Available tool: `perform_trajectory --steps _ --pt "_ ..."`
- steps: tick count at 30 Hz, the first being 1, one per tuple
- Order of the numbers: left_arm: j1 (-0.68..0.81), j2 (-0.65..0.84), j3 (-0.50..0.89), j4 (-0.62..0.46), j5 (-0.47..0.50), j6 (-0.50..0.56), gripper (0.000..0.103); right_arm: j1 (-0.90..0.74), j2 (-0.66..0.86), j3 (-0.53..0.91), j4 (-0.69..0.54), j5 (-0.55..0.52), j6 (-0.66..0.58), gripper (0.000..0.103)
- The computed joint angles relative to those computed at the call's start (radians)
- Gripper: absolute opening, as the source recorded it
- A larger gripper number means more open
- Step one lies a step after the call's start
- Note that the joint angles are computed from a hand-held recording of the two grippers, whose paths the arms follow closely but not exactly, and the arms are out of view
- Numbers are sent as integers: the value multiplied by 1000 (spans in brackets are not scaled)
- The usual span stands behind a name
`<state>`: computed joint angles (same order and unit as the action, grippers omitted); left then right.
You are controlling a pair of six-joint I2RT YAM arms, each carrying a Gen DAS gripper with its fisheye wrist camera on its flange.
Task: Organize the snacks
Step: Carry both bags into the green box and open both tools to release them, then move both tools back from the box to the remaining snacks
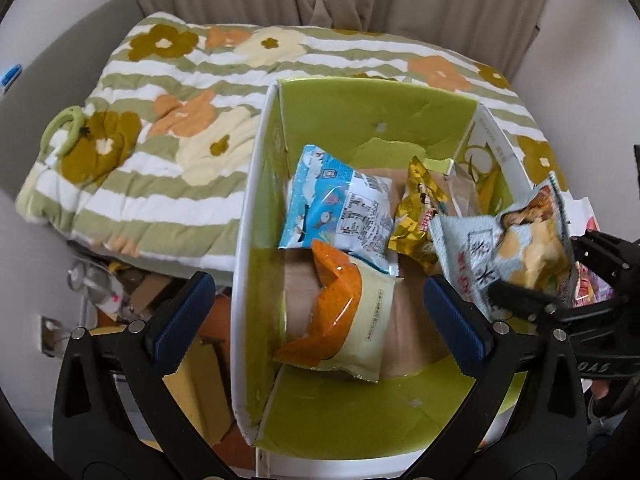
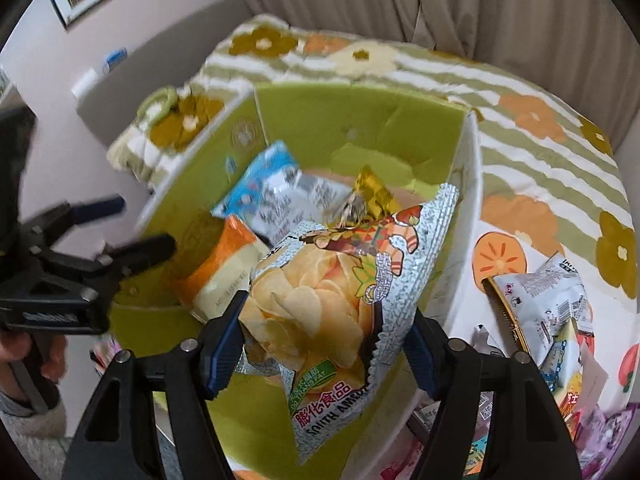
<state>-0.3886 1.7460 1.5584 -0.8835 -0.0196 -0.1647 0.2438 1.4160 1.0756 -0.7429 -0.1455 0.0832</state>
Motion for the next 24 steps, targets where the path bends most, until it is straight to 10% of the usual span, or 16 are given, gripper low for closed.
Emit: perform_trajectory --steps 5,24 --pt "2 -11 -6 3 8 -5 103 1 -10 -35 45 -34 1 103" --pt "-7 -156 -98 12 29 30 103 85 -264 -97 -14 107 153 103"
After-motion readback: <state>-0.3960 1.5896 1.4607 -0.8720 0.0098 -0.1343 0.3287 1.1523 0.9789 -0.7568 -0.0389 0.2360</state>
